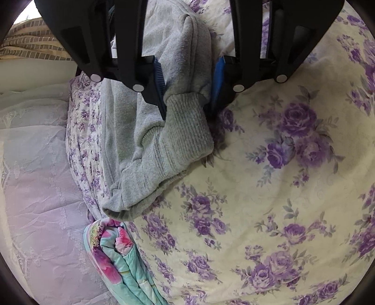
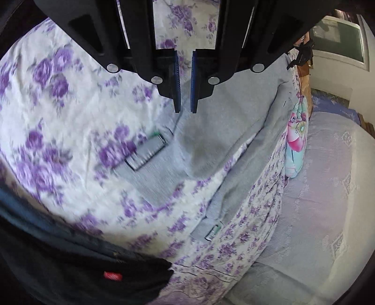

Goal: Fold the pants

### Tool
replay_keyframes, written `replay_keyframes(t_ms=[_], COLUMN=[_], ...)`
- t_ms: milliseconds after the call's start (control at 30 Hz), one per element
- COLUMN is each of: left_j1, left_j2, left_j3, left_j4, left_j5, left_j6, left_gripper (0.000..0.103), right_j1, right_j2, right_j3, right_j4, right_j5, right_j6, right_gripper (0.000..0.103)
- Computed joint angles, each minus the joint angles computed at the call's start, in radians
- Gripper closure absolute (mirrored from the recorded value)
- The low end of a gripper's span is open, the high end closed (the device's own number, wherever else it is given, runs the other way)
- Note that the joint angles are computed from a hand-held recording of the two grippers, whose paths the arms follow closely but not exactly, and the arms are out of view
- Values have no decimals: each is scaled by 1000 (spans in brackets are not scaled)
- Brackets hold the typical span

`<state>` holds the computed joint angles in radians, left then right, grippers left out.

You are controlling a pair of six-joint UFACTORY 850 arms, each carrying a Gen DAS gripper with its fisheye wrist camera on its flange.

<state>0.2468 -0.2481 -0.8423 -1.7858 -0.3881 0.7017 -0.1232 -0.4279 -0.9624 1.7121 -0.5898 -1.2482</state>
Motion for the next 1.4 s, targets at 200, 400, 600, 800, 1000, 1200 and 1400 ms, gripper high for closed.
replay_keyframes(t_ms=[200, 400, 600, 800, 1000, 1200, 1400], left_j1=[3, -7, 18, 24, 32, 47, 6], left_j2=[7, 84, 228, 219, 334, 210, 4], left_j3=[8, 62, 187, 244, 234, 16, -218], left_j4=[5, -27, 38, 20, 329, 596, 836], left_j5=[-10, 26, 1, -15, 110, 113, 175], left_j6=[2, 41, -52, -78, -326, -387, -317], left_gripper=[72, 85, 86, 75, 47, 47, 43], right_j1=[25, 40, -9, -19, -28, -13, 92], right_j2=[-103, -54, -17, -92, 9, 42, -1], right_j3=[-45, -52, -60, -99, -67, -104, -241], right_j4=[160, 167, -56, -233, -313, -25, -66], right_j5=[-90, -23, -15, -28, 58, 67, 27], right_j6=[-23, -129, -8, 168, 208, 34, 77], right_gripper=[60, 99, 99, 93, 72, 70, 57])
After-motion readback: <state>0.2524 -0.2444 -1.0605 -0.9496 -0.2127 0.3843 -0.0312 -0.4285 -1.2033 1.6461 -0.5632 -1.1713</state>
